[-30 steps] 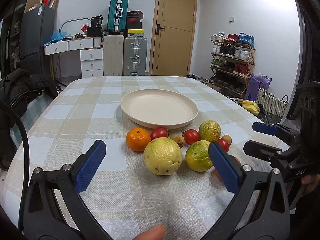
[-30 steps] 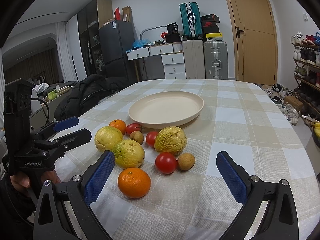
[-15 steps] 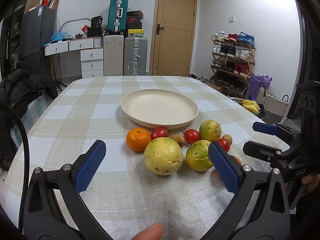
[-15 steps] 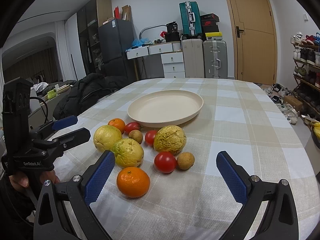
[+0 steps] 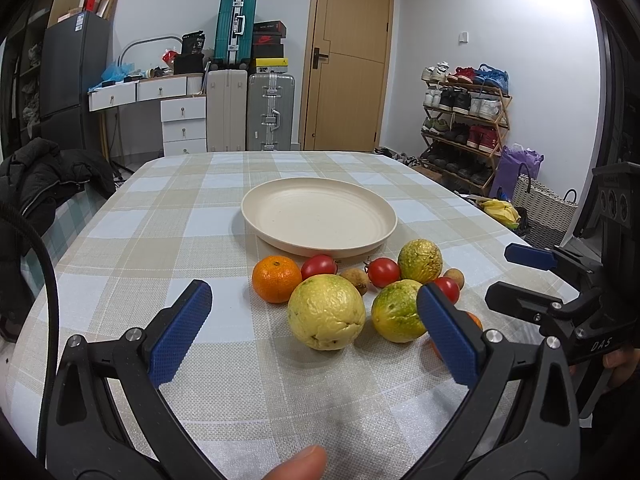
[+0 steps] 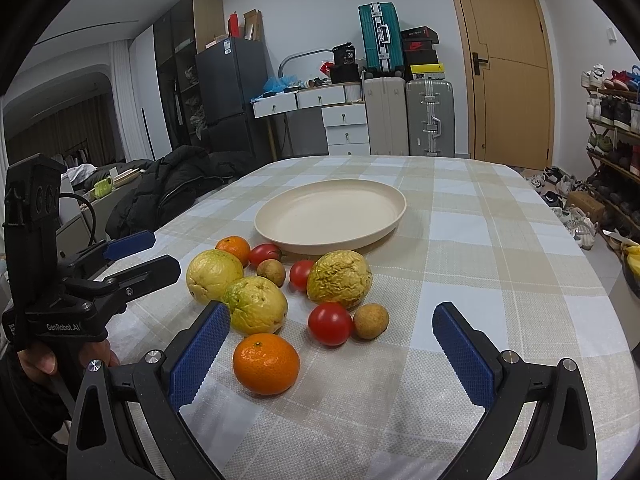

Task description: Organize fruits

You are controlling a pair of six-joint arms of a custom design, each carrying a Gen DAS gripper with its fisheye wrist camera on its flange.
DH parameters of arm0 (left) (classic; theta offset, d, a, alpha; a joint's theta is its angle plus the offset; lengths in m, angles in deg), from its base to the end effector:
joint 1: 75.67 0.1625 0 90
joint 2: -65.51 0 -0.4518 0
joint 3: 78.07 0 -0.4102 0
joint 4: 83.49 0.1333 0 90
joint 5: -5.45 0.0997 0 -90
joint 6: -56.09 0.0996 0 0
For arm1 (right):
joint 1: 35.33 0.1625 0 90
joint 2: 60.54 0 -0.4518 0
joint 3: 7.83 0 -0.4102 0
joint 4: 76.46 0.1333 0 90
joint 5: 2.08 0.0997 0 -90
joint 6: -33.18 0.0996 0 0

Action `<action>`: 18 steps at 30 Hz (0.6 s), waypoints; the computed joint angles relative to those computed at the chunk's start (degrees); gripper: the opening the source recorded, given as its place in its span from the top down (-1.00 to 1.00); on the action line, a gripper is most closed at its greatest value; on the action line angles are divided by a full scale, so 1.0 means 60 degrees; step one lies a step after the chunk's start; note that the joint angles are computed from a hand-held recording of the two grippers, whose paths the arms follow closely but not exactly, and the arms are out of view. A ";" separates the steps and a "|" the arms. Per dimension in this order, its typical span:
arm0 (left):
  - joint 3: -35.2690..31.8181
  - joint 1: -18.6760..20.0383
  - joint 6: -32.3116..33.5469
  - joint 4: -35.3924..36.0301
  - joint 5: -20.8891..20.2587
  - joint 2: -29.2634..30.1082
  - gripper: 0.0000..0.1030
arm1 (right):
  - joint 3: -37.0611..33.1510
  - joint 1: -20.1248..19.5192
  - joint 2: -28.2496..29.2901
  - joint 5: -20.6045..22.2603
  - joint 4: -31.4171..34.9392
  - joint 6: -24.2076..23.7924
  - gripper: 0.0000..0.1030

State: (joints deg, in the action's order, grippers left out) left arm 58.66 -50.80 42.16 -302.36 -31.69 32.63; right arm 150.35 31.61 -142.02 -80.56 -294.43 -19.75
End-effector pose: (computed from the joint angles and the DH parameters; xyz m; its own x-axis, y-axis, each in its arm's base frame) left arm -0.2707 -0.3599 -0.0028 -0.7413 0.3023 -0.5993 0.6632 0.4676 -0.5844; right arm 0.0235 -0.3359 0.2268 -0.7758 -0.3144 0.5471 -0.6203 0.5389 -0.5699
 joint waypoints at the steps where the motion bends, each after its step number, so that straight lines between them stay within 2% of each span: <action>1: 0.0003 0.0011 0.0026 -0.0010 -0.0018 -0.0010 -0.98 | 0.0000 0.0000 0.0000 0.0000 0.0000 0.0000 -1.00; 18: 0.0000 0.0002 0.0035 0.0005 0.0002 -0.0006 -0.98 | 0.0006 0.0043 0.0054 -0.0082 -0.0111 -0.0019 -1.00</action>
